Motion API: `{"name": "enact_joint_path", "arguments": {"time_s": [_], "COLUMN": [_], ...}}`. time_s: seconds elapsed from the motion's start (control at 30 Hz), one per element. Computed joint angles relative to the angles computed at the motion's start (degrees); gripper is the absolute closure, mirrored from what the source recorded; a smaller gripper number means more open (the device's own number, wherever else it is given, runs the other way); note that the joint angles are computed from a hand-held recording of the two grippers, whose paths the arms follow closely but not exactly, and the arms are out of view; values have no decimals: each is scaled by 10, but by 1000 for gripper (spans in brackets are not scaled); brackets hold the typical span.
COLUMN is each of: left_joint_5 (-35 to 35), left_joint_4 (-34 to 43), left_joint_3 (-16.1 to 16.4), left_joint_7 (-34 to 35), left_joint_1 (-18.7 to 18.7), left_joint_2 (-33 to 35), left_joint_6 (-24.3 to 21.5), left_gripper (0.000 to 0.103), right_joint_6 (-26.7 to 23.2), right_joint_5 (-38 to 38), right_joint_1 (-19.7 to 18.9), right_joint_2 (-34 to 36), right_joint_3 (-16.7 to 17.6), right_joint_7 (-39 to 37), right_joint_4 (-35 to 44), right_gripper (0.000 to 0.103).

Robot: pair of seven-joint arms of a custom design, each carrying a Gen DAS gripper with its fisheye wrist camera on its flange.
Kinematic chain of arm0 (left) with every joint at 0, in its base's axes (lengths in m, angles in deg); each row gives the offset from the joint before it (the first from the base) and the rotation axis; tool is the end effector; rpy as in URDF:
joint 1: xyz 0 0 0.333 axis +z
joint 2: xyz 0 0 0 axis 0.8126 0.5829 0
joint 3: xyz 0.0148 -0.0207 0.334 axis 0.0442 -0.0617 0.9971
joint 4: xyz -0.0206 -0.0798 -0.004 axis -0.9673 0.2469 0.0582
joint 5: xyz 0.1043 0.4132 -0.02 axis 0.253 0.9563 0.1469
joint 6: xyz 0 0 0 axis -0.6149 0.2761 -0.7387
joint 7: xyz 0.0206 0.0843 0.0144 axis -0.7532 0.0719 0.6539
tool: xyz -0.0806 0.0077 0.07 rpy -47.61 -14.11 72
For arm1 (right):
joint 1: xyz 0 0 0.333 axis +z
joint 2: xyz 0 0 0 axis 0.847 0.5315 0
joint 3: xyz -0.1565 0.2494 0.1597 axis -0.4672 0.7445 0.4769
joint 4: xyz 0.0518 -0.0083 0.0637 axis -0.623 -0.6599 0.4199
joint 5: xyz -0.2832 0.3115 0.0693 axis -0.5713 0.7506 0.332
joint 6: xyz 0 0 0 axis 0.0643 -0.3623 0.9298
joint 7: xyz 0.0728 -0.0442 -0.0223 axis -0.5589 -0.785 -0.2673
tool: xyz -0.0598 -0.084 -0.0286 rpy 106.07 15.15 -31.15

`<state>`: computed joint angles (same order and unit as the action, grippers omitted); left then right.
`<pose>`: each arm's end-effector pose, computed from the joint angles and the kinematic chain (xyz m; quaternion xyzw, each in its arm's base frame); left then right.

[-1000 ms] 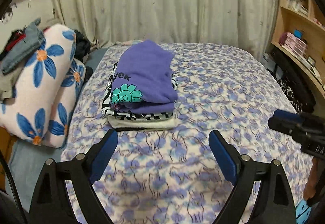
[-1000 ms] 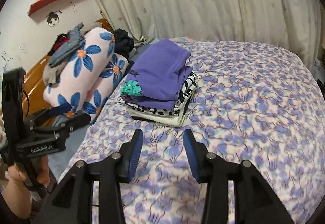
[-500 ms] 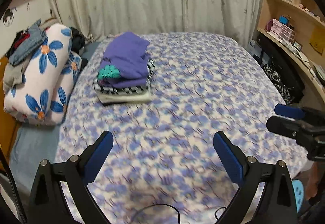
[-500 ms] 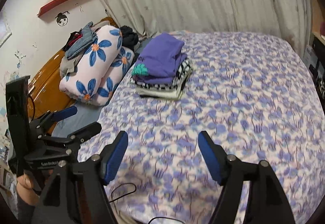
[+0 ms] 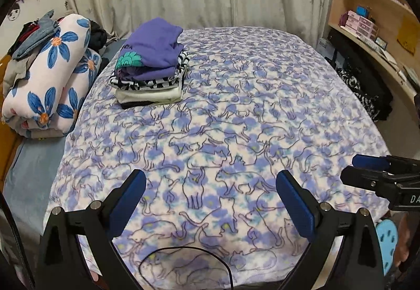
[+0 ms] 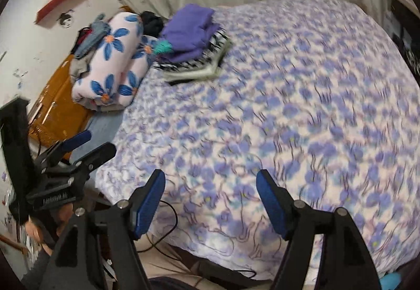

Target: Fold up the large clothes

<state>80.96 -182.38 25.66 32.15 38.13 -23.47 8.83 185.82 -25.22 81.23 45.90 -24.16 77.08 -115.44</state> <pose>0.3712 -0.3207 0.7650 -0.7871 0.5098 -0.1780 0.2980 0.4580 0.2781 0.7144 -0.8366 0.4410 0.0420 0.3224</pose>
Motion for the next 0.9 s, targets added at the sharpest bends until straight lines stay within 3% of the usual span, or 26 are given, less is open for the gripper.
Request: {"name": "enact_joint_path", "arguments": {"time_s": [0.2, 0.37, 0.63, 0.9], "left_joint_5": [83, 86, 72, 51], "left_joint_4": [-32, -59, -86, -107], "left_joint_3": [-40, -22, 5, 12], "left_joint_7": [-84, -127, -149, -161], "left_joint_1": [-5, -25, -34, -28], "left_joint_2": [28, 36, 38, 39], "left_joint_6": [-22, -1, 30, 58], "left_gripper": [4, 4, 4, 5], "right_joint_6": [161, 244, 303, 311], "right_joint_5": [-50, -118, -195, -202], "right_joint_1": [-4, -2, 7, 19], "right_joint_2": [-57, -67, -53, -38], "right_joint_3": [26, 43, 49, 38], "right_joint_7": [49, 116, 172, 176], "right_joint_4": [-133, -193, -212, -205], "right_gripper": [31, 31, 30, 26]}}
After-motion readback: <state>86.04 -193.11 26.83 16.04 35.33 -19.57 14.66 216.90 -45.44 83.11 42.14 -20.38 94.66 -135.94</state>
